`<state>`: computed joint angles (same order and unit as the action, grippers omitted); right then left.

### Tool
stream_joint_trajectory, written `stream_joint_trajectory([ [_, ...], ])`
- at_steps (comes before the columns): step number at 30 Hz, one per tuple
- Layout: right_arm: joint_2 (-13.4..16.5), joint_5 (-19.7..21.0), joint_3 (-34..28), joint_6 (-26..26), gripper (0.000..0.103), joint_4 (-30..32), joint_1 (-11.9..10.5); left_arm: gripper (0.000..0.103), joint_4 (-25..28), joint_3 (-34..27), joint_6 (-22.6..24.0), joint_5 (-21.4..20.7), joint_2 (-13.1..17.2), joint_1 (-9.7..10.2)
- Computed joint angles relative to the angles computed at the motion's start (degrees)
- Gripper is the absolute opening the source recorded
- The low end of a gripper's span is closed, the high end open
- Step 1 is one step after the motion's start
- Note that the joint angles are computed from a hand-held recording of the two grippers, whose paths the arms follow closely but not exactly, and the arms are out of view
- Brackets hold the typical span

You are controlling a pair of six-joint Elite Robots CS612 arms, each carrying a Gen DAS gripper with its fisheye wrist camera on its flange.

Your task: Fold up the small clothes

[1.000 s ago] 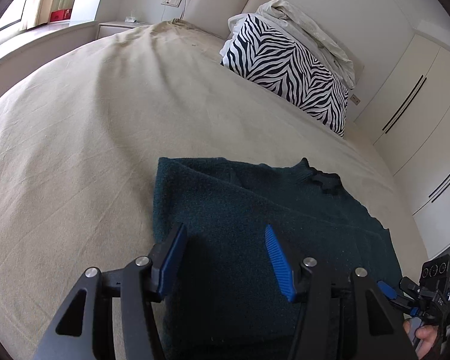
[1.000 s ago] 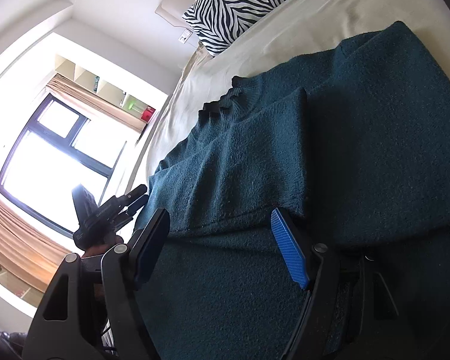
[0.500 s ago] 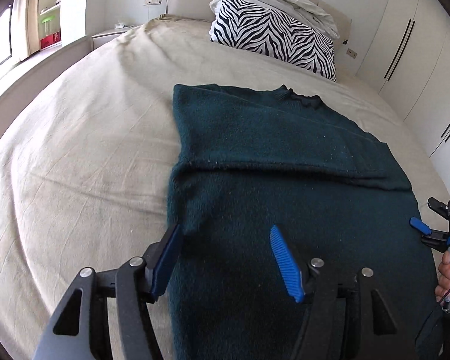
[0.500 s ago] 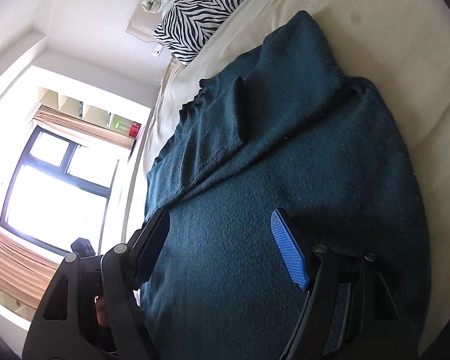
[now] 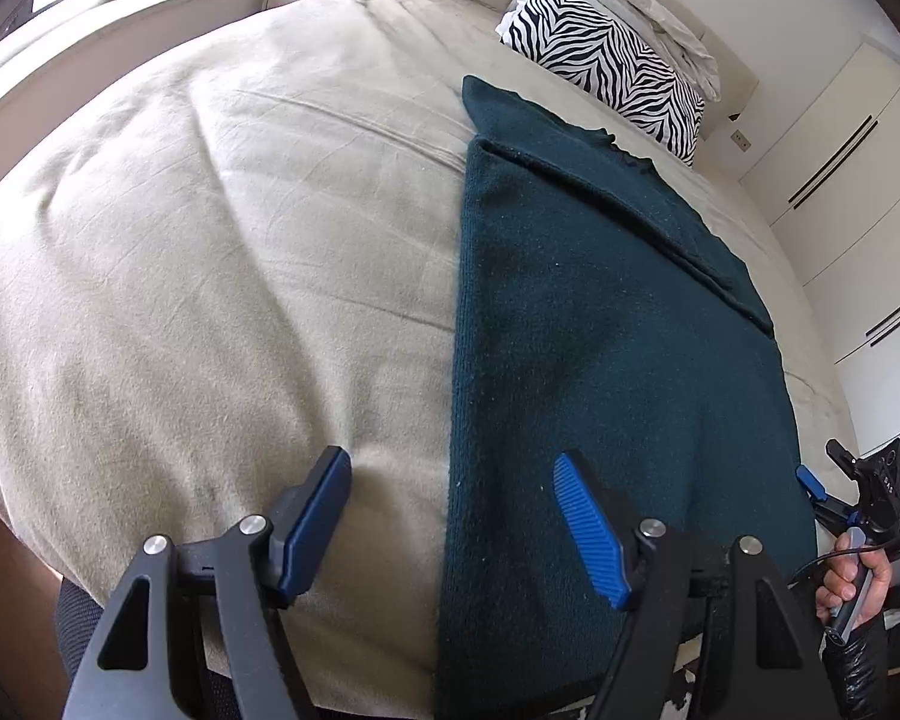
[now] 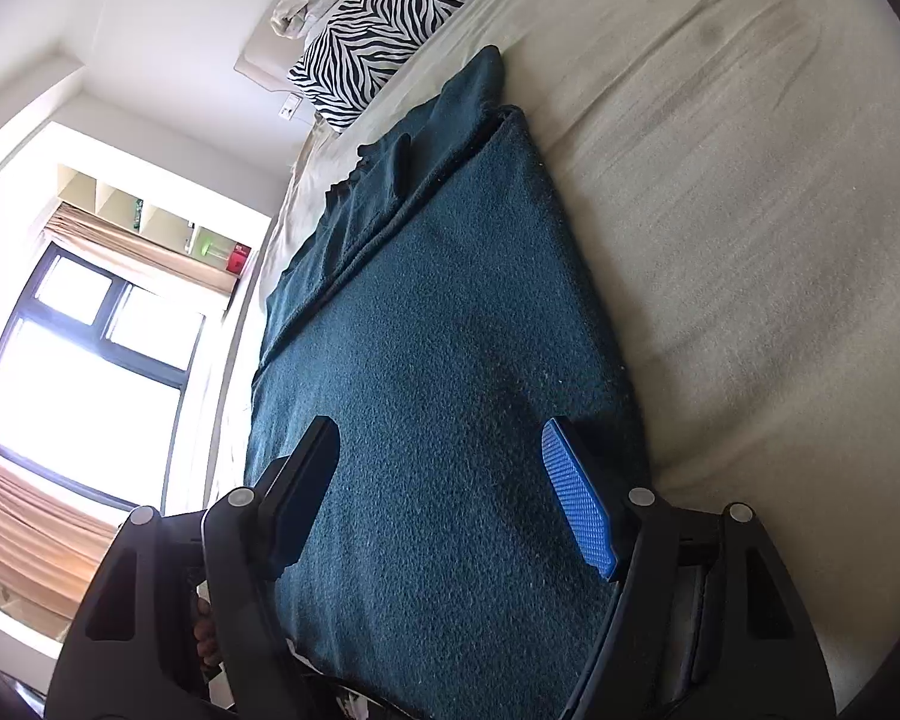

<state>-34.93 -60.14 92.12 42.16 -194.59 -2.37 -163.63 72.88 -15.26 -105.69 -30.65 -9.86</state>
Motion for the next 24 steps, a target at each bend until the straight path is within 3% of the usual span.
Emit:
stream_joint_trajectory([
  [9,-3.8,-2.1,6.9,-1.0,0.069,-1.2,-0.3,0.068,4.9,2.6,3.4,-4.5,-1.5,-0.17],
  [19,-6.8,-4.2,11.3,0.1,0.069,-1.0,-0.4,0.040,7.2,3.1,2.2,-6.0,-2.0,0.43],
  [21,-7.3,-4.7,12.2,0.7,0.069,-0.8,-0.5,0.024,8.0,2.8,2.0,-6.3,-1.9,0.59],
  [24,-8.2,-5.5,13.4,0.5,0.069,1.1,-0.6,0.009,9.1,2.5,1.8,-8.4,-1.7,0.89],
])
